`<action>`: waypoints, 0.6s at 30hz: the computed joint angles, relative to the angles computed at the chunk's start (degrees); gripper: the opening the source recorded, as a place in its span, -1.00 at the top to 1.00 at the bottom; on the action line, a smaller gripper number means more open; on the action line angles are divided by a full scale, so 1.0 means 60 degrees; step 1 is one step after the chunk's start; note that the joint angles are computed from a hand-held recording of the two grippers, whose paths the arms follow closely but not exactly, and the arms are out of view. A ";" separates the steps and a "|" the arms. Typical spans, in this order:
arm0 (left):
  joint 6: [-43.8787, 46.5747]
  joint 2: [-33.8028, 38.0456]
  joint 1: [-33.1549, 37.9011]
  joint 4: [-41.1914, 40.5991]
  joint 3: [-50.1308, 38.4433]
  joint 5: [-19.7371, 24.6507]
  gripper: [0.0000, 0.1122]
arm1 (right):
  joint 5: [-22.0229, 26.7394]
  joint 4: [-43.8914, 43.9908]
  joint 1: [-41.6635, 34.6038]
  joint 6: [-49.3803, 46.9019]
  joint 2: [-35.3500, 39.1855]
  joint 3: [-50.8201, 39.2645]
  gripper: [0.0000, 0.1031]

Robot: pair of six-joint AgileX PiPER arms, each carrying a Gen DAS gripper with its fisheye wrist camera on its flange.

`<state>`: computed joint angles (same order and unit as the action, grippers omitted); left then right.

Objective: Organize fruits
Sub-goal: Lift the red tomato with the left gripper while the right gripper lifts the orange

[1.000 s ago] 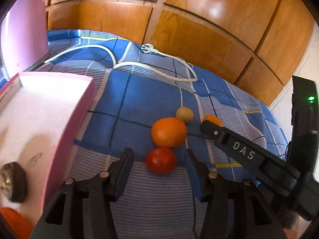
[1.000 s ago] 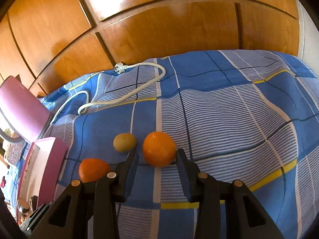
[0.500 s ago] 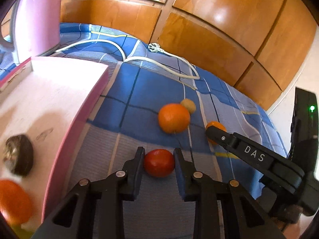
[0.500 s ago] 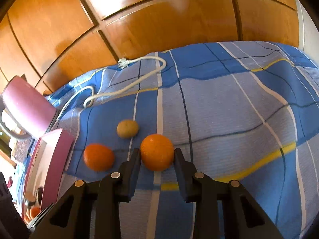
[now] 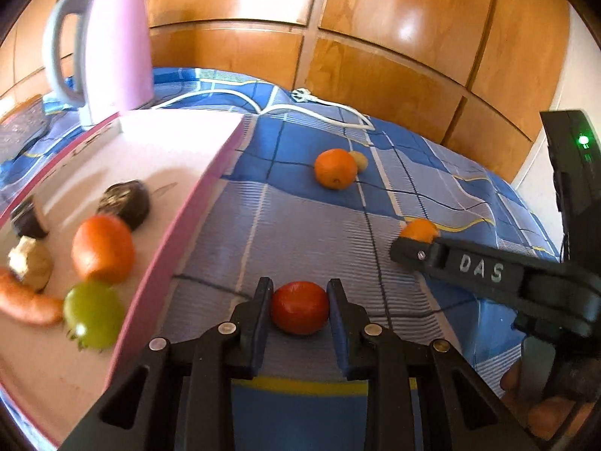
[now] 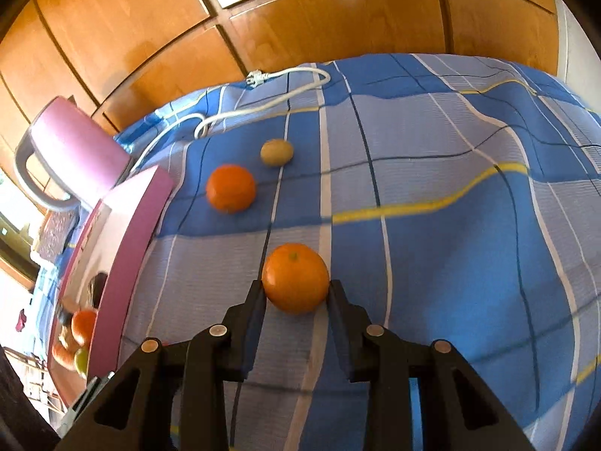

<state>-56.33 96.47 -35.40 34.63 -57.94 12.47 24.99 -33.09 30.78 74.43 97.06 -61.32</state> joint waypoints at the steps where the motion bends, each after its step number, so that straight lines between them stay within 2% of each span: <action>1: -0.0261 -0.0044 0.0009 0.0222 0.0071 0.0015 0.47 | 0.0153 -0.0148 0.0114 0.0080 0.0014 -0.0021 0.35; 4: -0.0109 -0.0095 0.0094 0.0106 0.0172 -0.0046 0.46 | 0.0646 -0.0538 0.0390 0.0125 0.0172 -0.0237 0.34; 7: -0.0972 -0.0063 -0.0026 0.1044 0.0193 0.0036 0.46 | 0.0712 -0.1599 0.0622 0.1025 0.0242 -0.0110 0.34; 9: -0.1224 -0.0038 -0.0049 0.1341 0.0192 0.0036 0.46 | 0.1060 -0.2312 0.0894 0.1492 0.0377 -0.0164 0.34; 11: -0.1381 -0.0029 0.0000 0.1456 0.0223 -0.0088 0.46 | 0.1490 -0.2536 0.1107 0.1455 0.0532 -0.0351 0.34; 18: -0.3358 -0.0006 -0.0094 0.3300 0.0354 -0.0170 0.47 | 0.1658 -0.2301 0.1082 0.1150 0.0560 -0.0485 0.35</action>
<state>-76.48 96.43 -35.97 54.43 -55.81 11.44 34.94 -46.90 37.27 81.33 100.42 -64.23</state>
